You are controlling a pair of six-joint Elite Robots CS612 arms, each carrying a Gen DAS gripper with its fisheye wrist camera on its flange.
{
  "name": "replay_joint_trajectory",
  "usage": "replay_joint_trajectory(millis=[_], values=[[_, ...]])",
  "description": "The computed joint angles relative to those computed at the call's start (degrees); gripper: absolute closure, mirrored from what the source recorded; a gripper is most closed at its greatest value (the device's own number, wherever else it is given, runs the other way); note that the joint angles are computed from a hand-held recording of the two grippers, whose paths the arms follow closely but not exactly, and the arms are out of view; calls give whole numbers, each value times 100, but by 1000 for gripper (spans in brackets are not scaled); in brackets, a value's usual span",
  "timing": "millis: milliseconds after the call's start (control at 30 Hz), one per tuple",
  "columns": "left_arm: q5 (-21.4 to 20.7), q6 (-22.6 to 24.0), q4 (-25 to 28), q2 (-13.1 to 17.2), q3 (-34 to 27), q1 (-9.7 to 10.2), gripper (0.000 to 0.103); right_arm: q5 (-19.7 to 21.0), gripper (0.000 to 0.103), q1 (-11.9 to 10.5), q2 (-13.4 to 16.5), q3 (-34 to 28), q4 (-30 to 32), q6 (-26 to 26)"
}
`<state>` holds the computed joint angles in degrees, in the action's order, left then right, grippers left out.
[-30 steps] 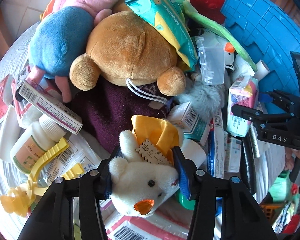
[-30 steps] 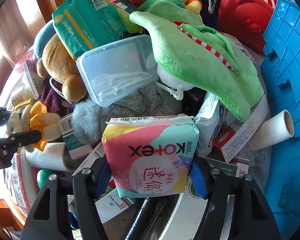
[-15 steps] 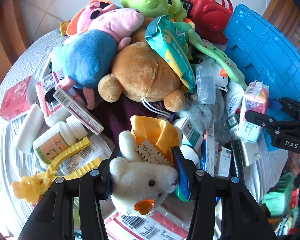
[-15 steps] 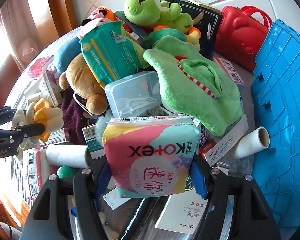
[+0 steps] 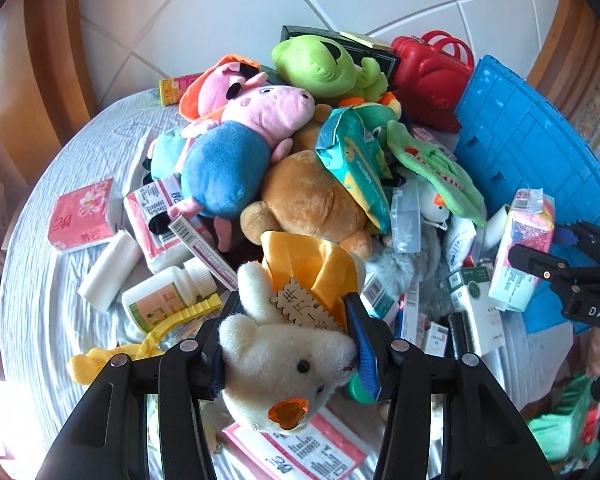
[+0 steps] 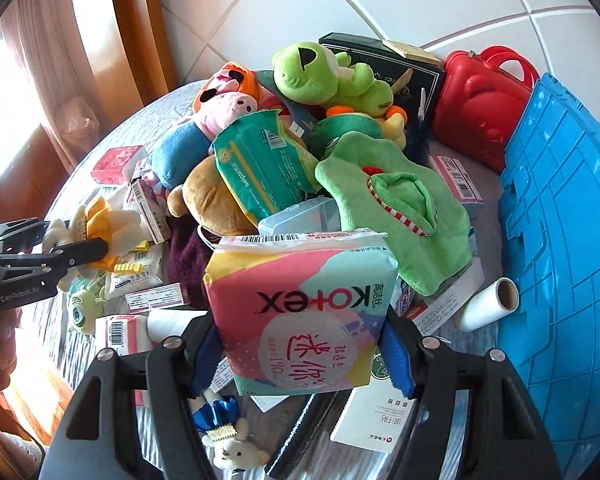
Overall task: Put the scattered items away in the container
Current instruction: 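Lift the teddy bear and Kotex pack and carry them over the blue crate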
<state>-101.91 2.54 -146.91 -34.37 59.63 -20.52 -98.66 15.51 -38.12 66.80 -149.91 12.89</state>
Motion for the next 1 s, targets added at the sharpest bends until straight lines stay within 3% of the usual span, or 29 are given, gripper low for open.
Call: replay_joint_trajectory(millis=[500, 1000], values=[[223, -399, -533, -196, 64, 140, 54, 146, 36, 71, -165, 18, -459, -59], [485, -466, -735, -399, 123, 58, 54, 309, 36, 37, -335, 73, -646, -106]])
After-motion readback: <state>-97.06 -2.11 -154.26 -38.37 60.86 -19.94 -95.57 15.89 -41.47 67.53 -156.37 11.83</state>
